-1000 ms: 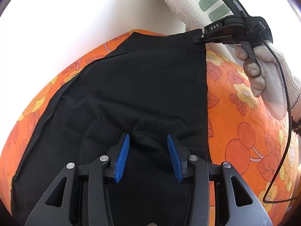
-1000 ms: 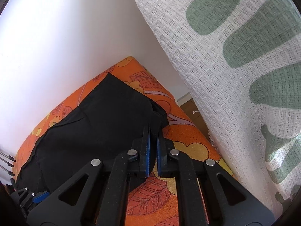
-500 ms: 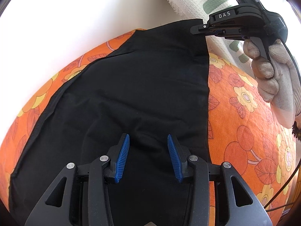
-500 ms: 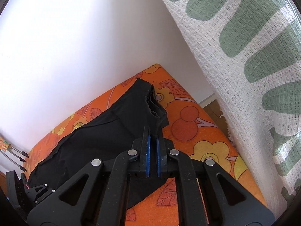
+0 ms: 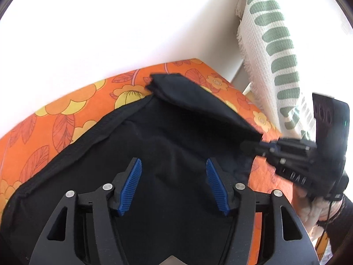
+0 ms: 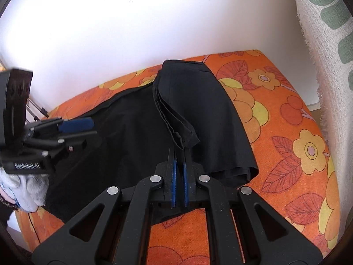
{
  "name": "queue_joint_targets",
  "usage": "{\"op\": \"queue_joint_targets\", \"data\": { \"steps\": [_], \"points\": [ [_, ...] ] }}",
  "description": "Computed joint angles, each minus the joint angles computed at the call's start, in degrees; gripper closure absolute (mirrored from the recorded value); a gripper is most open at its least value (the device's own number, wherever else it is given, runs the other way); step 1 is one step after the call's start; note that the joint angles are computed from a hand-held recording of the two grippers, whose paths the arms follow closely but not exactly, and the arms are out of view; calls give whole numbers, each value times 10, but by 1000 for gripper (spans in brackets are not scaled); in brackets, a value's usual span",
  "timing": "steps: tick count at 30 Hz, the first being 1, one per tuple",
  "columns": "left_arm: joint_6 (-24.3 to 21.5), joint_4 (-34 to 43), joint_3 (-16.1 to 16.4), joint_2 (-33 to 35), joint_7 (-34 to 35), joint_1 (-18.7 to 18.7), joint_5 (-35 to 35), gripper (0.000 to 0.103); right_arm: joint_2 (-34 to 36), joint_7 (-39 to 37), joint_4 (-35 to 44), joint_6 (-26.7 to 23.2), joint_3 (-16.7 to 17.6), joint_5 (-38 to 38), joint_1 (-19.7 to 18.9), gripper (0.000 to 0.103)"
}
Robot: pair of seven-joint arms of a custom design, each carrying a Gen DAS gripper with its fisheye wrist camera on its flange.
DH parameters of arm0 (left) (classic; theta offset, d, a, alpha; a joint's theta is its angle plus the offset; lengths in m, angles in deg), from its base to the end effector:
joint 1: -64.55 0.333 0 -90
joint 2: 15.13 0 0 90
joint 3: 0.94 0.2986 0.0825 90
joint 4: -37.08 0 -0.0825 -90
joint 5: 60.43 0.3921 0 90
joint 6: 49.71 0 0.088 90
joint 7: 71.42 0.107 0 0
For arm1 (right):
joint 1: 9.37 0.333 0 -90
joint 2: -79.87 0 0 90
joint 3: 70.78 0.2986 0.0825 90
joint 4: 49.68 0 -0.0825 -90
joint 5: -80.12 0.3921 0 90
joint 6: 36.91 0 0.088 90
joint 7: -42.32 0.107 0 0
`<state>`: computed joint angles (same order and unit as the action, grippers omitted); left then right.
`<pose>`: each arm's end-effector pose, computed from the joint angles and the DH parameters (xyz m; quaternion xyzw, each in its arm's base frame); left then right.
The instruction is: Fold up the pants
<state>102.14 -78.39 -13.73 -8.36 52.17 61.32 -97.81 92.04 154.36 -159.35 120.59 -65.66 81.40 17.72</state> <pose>0.6003 -0.1517 0.4275 -0.5384 0.7741 -0.3280 0.0579 0.5556 0.3451 0.4356 -0.7220 0.6201 -0.0790 0.2966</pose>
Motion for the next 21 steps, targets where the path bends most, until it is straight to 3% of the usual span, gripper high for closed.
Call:
{"op": "queue_joint_targets", "data": {
  "steps": [10, 14, 17, 19, 20, 21],
  "points": [
    [-117, 184, -21, 140, -148, 20, 6, 38, -14, -5, -19, 6, 0, -9, 1, 98],
    [-107, 213, -30, 173, -214, 23, 31, 38, -23, -7, -30, 11, 1, -26, 4, 98],
    [-81, 220, -21, 182, -260, 7, 96, 38, -29, -27, -39, 17, 9, -11, -1, 98],
    [-62, 217, -20, 182, -289, 3, 128, 42, -35, -31, -47, 21, 11, -8, 0, 98],
    [-51, 213, -22, 180, -299, 4, 138, 51, -36, -33, -50, 25, 11, -10, 0, 98],
    [-46, 210, -22, 179, -310, 3, 151, 71, -40, -28, -53, 25, 10, -16, 3, 98]
  ]
}}
